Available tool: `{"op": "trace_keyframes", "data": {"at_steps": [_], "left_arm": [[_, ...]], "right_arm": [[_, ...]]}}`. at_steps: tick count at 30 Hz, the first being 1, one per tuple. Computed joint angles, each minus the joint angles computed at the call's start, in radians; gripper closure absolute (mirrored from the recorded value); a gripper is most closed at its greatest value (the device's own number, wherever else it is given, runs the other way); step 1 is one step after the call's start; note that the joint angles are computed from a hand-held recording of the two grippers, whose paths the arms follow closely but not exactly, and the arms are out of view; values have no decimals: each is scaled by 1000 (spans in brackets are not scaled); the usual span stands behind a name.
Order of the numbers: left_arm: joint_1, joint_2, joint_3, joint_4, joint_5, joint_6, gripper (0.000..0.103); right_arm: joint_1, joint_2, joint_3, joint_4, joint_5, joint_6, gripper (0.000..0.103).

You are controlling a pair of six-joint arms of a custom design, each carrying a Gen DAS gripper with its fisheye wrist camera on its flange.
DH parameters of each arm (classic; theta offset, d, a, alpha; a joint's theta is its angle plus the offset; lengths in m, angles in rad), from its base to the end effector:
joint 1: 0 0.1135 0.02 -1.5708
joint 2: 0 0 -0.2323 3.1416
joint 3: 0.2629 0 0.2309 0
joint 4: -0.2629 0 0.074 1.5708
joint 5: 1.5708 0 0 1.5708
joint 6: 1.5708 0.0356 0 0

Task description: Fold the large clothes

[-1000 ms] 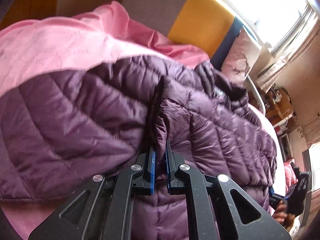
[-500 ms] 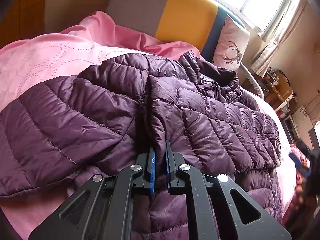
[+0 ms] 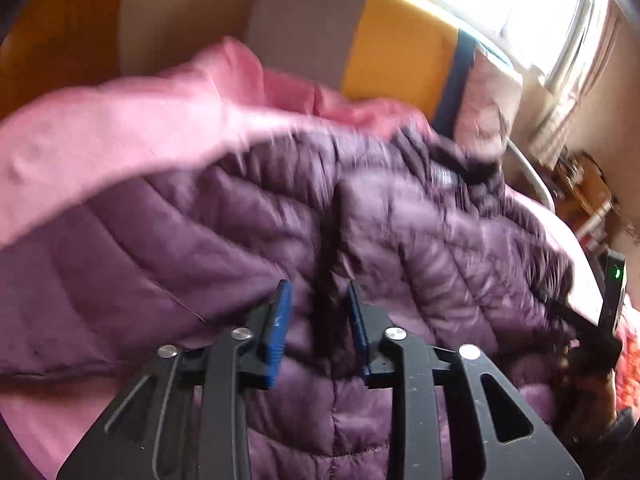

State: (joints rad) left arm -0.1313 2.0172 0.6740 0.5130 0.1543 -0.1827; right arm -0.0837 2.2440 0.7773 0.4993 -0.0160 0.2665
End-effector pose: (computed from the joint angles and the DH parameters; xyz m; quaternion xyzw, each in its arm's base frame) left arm 0.2994 -0.0451 0.0388 0.0040 0.9299 -0.1274 0.3451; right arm 0.3088 -0.0253 -0.0106 0.1640 0.9406 0.0347 0.2952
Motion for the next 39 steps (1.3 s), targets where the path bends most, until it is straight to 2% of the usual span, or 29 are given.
{"op": "trace_keyframes", "data": {"at_steps": [2,5,8,11,13,14,18,22,24,26,28,29,30,33,35,39], "left_arm": [[-3,-47,-15,19,26,4,71],[-42,-24,73,-39,55,25,70],[-78,72,192,-89,70,44,70],[-88,218,360,-201,42,34,70],[-76,277,406,-213,53,15,76],[-69,298,415,-207,59,12,79],[-71,327,388,-133,57,19,79],[-74,321,387,-145,51,20,79],[-65,273,361,-183,56,19,79],[-37,207,285,-171,93,-2,77],[8,113,166,-124,129,-17,61],[42,61,85,-73,135,-33,45],[98,7,-9,-13,165,-48,39],[246,-51,-123,10,261,-35,39],[401,-66,-181,-5,317,4,39],[682,-67,-199,-77,398,102,39]], "right_arm": [[6,5,2,5,12,-2,2],[21,2,1,2,32,0,2],[25,4,-1,8,36,1,2],[24,8,-2,15,33,0,2],[25,14,-5,31,31,0,2],[26,17,-4,34,31,1,2],[30,30,8,32,40,-4,2],[39,32,12,26,55,-4,2],[41,32,12,26,59,-4,2],[37,34,9,32,53,-4,2],[39,33,10,31,57,-3,2],[40,32,9,31,59,-3,2],[41,30,8,30,62,-3,2],[43,26,8,23,68,-4,2],[51,12,13,-9,85,-10,2],[74,-71,-21,-67,126,-12,2]]}}
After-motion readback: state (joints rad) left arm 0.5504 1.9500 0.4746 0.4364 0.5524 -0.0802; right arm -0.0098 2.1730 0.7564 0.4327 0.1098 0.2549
